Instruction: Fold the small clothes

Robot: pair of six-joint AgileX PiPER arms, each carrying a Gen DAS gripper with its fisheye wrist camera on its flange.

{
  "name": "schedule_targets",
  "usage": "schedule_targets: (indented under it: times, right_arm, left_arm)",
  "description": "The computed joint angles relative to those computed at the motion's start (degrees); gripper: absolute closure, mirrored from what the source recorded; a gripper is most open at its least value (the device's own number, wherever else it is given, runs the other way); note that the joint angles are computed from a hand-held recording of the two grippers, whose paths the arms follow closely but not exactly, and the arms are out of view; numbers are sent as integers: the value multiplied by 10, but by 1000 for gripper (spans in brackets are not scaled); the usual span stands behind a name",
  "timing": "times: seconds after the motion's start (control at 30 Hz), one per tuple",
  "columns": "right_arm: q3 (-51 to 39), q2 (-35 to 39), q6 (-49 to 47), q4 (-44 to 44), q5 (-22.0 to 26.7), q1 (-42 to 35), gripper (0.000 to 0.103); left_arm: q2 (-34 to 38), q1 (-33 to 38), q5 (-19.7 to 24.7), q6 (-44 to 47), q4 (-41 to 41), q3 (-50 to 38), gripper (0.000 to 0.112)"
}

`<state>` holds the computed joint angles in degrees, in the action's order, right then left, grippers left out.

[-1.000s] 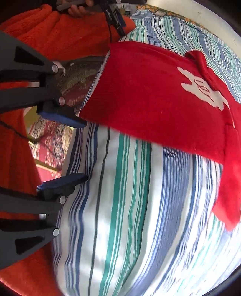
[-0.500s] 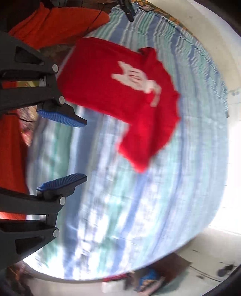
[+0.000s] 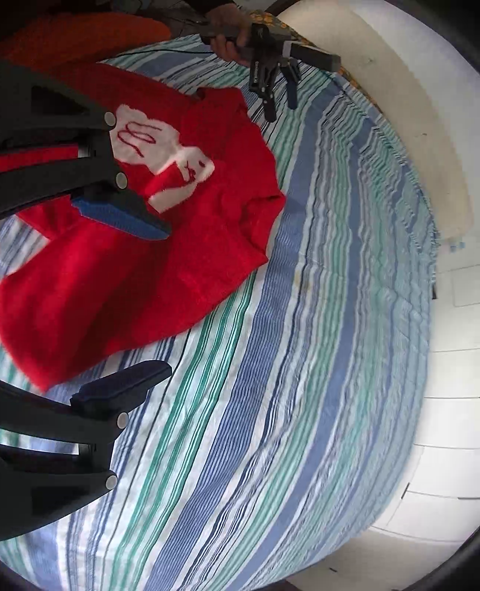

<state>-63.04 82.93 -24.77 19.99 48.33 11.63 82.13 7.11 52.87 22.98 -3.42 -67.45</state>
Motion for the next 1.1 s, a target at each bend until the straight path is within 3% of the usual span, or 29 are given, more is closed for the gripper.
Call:
schedule_targets:
  times: [0.07, 0.13, 0.27, 0.37, 0.4, 0.43, 0.47, 0.53, 0.6, 0.77, 0.9, 0.97, 1.1]
  right_arm:
    - [-43, 86, -6, 5, -14, 9, 36]
    - [-100, 162, -19, 22, 6, 8, 36]
    - [-177, 265, -22, 26, 34, 21, 36]
    - [-202, 299, -34, 32, 63, 30, 38]
    - [-202, 298, -47, 38, 69, 31, 56]
    - [-210, 302, -59, 45, 87, 30, 87]
    - [-213, 301, -53, 36, 94, 34, 97]
    - [-194, 274, -26, -12, 68, 53, 97]
    - [-185, 249, 40, -88, 39, 78, 98]
    - [-177, 218, 170, -231, -23, 116, 98]
    - [-190, 216, 229, -272, -51, 115, 98]
    - [-195, 217, 250, -289, -68, 112, 98]
    - [-263, 288, 286, -317, -58, 108, 98]
  left_arm:
    - [40, 2, -3, 24, -17, -17, 21]
    - [75, 10, 2, 58, -41, -30, 22]
    - [143, 21, 28, 94, -53, -55, 35]
    - [152, 36, 61, 172, -91, -49, 70]
    - [145, 36, 62, 188, -93, -41, 97]
    - [133, 33, 54, 198, -88, -28, 107]
    - [110, 22, 26, 195, -72, -5, 107]
    - [55, -15, -63, 125, 8, 52, 109]
    - [13, -47, -115, 26, 81, 84, 109]
    - [5, -80, -155, -137, 176, 78, 109]
    - [5, -81, -207, -228, 229, 83, 109]
    - [22, -87, -222, -291, 271, 75, 109]
    - [112, -109, -208, -380, 342, 36, 109]
